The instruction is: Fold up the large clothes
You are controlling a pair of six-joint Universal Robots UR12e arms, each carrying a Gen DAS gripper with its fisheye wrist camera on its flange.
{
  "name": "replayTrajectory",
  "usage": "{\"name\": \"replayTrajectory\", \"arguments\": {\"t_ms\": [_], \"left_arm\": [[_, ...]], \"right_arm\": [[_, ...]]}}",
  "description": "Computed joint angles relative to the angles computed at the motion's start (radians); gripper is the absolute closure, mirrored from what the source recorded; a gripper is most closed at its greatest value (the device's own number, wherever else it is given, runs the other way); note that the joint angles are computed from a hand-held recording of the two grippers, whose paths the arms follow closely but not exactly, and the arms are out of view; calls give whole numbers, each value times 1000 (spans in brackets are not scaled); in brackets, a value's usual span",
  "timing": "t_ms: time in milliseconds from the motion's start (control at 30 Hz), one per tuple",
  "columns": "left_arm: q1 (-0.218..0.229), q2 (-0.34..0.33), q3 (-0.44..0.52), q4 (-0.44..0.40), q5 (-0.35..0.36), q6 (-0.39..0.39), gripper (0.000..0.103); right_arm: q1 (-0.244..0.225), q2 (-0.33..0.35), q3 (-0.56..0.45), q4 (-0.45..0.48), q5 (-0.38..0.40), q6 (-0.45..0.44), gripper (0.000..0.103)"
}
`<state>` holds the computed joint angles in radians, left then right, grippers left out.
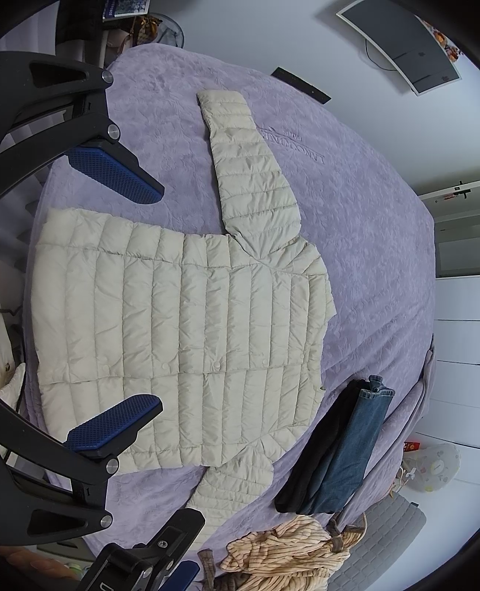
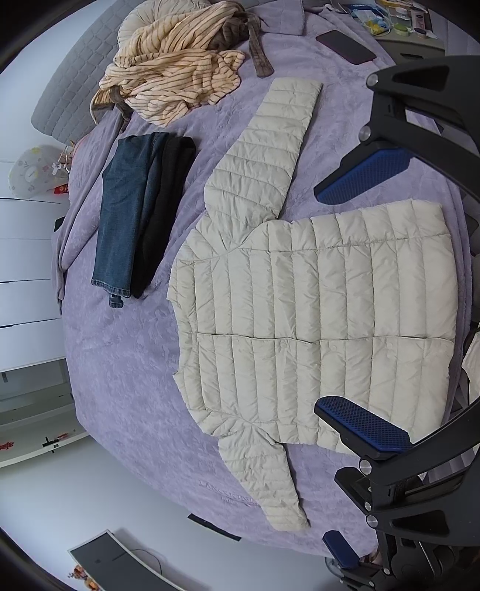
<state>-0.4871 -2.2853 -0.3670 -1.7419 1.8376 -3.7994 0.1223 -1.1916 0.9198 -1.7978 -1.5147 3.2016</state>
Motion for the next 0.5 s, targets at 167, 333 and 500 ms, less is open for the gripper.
{"name": "replayTrajectory", "arguments": {"t_ms": [167,333,500], "left_arm": [[0,1,-2,2,0,1,0],[0,2,-4,2,0,0,0],[0,2,-4,2,0,1,0]], "right_arm": [[0,-3,6,-2,2,2,0],[2,-8,14,-5,1,1,0],[2,-5,9,-3,2,2,0]]}}
